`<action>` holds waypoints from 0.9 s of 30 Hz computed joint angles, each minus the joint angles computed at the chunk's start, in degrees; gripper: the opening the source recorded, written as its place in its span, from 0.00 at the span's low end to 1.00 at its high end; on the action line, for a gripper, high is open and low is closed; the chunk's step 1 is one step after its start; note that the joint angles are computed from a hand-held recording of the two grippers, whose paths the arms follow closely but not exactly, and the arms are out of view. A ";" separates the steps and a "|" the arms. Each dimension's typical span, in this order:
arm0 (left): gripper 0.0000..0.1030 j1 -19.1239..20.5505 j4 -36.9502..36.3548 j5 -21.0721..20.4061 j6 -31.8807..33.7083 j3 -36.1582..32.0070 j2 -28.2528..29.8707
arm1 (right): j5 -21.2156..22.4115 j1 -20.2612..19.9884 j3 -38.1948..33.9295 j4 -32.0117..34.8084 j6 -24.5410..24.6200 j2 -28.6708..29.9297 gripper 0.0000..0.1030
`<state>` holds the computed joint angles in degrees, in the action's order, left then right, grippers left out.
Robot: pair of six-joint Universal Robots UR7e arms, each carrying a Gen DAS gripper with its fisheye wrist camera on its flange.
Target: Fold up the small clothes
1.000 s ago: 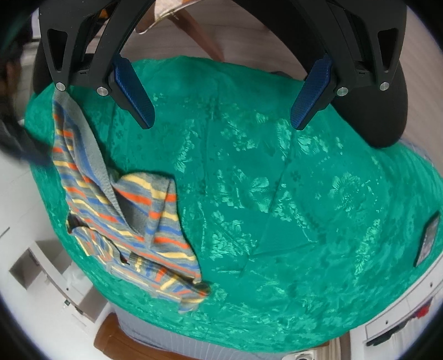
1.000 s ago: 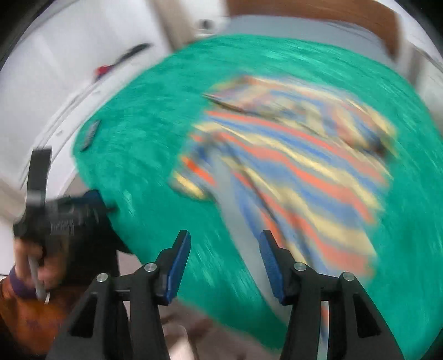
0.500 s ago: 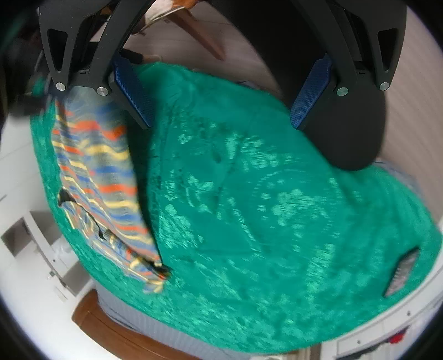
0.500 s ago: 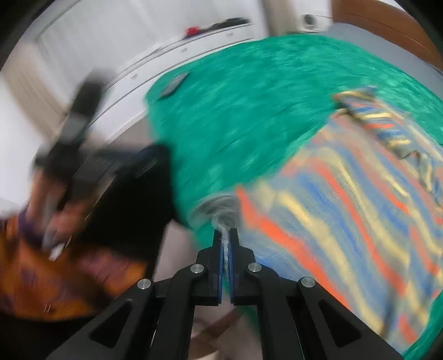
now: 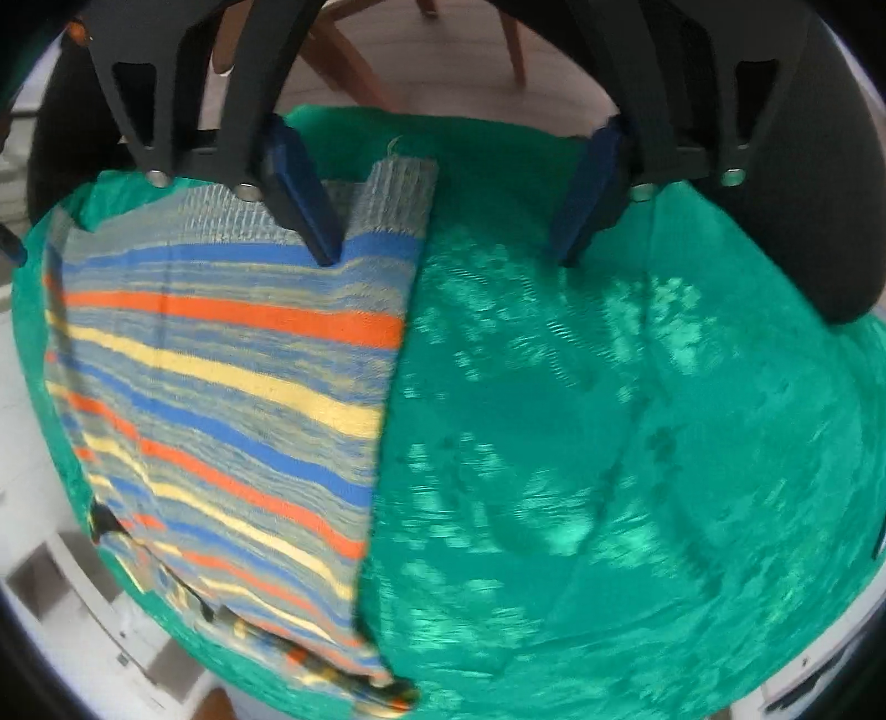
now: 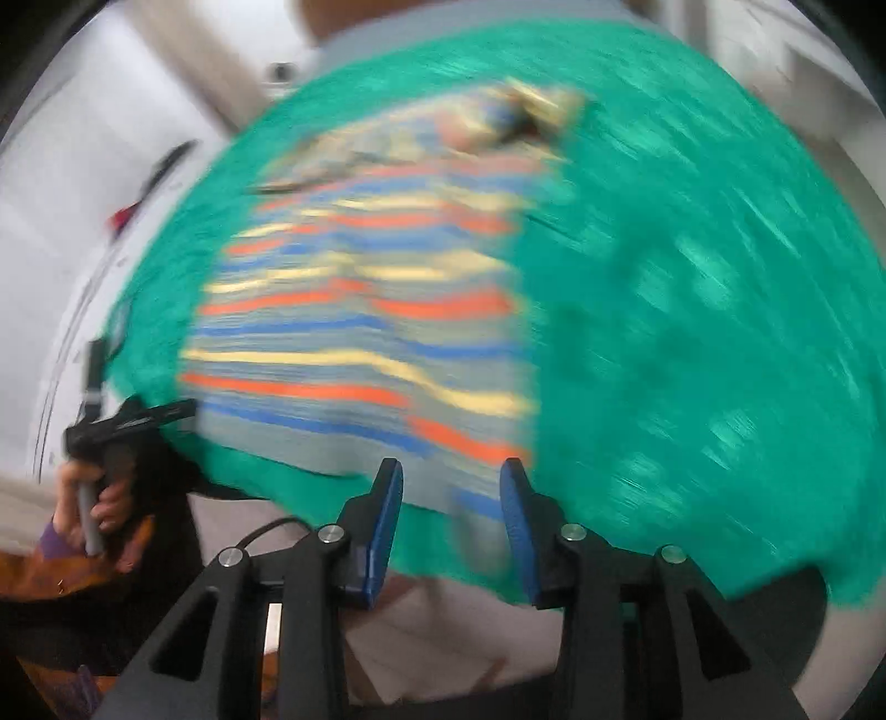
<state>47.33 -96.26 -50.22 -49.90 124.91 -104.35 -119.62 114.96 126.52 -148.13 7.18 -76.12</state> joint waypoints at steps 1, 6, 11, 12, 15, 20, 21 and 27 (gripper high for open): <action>0.47 -0.55 -0.35 0.31 0.87 0.13 0.58 | -0.35 -1.27 0.03 1.50 0.43 0.33 0.37; 0.04 -2.84 -0.71 -0.64 4.09 -0.45 1.41 | 6.90 -5.74 1.72 -6.18 -1.84 4.62 0.37; 0.03 -3.94 2.66 -0.12 4.35 -1.62 -2.50 | 14.19 -8.29 5.01 -10.35 2.30 1.46 0.49; 0.03 -3.74 2.46 -0.09 4.86 -1.55 -2.44 | 14.91 -8.55 5.08 -10.19 1.43 1.27 0.49; 0.03 -2.77 1.66 -0.61 5.98 -1.32 -1.18 | 20.22 -11.04 4.04 -6.54 -0.21 2.89 0.48; 0.03 -4.52 5.53 -0.48 4.50 -2.22 -4.00 | 15.49 -7.12 2.86 -2.21 0.55 -0.10 0.04; 0.03 -5.11 7.20 -0.94 3.75 -2.42 -5.50 | 14.02 -5.44 1.97 -0.14 0.90 -0.55 0.04; 0.03 -1.58 8.22 -0.44 4.30 -0.58 -1.65 | 3.81 -3.25 -1.71 5.46 4.66 6.58 0.04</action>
